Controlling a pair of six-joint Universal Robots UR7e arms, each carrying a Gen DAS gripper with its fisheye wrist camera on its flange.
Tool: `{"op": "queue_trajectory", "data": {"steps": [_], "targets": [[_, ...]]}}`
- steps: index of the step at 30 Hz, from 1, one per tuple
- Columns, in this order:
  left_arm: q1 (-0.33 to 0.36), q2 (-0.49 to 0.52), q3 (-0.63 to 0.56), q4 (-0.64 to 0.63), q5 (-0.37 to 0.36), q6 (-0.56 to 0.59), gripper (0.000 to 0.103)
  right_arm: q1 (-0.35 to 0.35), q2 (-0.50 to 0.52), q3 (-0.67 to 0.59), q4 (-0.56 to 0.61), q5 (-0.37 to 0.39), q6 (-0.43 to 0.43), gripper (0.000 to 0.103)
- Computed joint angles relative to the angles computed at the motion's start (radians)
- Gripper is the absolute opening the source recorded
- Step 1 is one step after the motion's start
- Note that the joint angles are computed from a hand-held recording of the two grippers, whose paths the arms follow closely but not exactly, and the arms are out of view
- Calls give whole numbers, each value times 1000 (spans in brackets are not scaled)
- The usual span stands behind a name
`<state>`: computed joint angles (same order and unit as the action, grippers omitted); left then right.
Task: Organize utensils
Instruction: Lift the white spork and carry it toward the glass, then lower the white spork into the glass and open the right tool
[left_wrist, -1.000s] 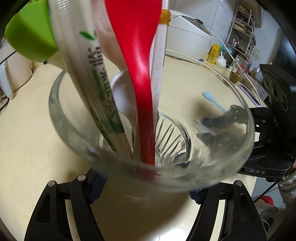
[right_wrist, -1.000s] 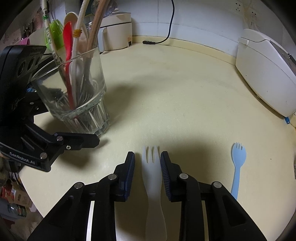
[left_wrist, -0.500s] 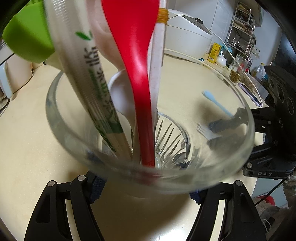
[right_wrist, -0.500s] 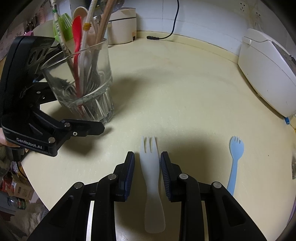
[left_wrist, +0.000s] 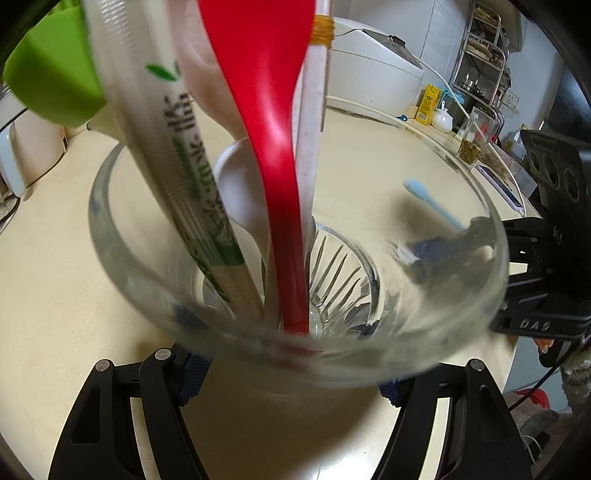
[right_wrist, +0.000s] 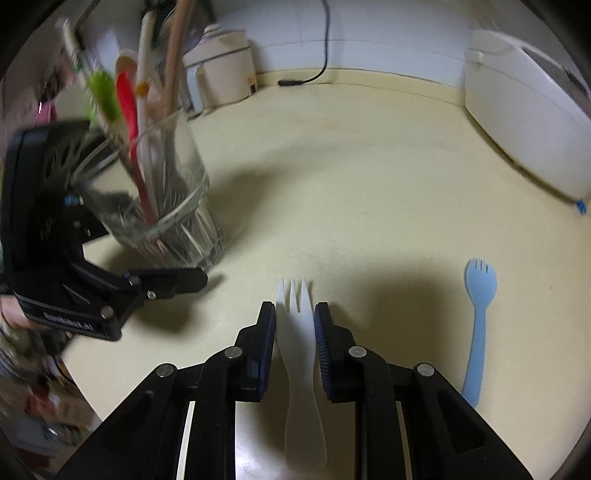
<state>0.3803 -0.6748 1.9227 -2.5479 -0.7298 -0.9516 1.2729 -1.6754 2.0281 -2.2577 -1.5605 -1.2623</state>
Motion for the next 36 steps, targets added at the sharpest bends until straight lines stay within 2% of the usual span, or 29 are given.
{"op": "queue_trajectory", "data": {"steps": [8,16,25,32,36], "targets": [[1,2,-7,12,2,0,76,-60,-62,-36,102,226,46,22],[1,9,-18,26,5,-2,76,-67,-97,-69,161,365,51,22],[2,14,-25,21,4,0,76,-9,-108,-116,283,491,65,22],[0,16,-26,28,5,-5,76,80,-96,-100,294,598,62,22],[-1,16,-24,22,4,-5,76,126,-65,-81,259,623,87,22]]}}
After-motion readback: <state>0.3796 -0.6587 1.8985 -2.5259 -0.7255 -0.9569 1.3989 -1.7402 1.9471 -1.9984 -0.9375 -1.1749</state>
